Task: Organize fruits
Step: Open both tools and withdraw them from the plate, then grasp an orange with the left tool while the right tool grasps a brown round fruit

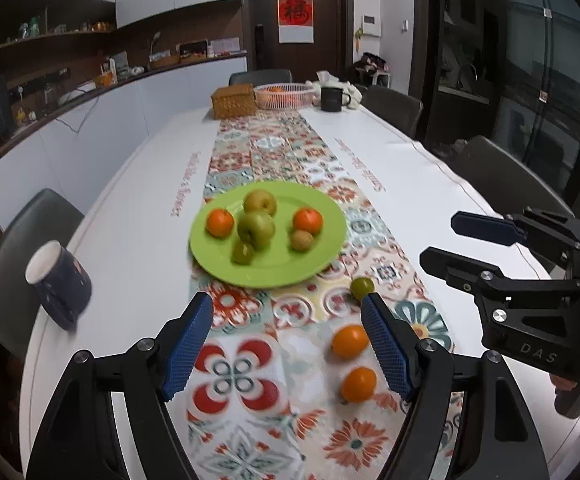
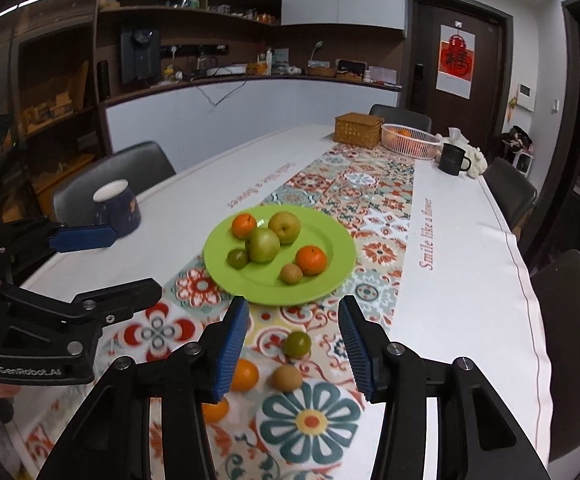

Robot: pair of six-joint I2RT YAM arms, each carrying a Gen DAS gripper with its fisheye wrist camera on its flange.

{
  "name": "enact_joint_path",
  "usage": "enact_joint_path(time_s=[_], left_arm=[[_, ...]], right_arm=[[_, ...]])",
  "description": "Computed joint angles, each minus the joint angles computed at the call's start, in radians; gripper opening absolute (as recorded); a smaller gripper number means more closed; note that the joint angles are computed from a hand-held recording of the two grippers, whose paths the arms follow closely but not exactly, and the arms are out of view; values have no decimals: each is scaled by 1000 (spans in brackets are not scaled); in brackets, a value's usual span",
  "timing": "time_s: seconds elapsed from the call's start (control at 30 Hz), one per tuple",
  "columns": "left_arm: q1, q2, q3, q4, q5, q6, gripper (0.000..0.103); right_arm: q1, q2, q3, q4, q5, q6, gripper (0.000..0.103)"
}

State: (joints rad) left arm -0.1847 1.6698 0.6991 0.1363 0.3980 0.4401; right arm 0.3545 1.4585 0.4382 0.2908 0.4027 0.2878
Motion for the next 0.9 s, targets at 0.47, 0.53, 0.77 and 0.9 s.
enact_joint_path(time_s=[0.47,0.53,0.77,0.9], left_arm=[[-75,141,-62,54,-64,47,75],[-80,168,-58,60,-69,52,75],[-97,274,-4,31,-68,48,64],[-109,309,14,26,-65,52,58]], right_arm=[[-49,176,-65,117,-139,-56,48],[-52,226,-56,138,-152,-73,48],[-81,364,1,160,-203,-115,48],[-101,411,29,170,-222,-122,48]])
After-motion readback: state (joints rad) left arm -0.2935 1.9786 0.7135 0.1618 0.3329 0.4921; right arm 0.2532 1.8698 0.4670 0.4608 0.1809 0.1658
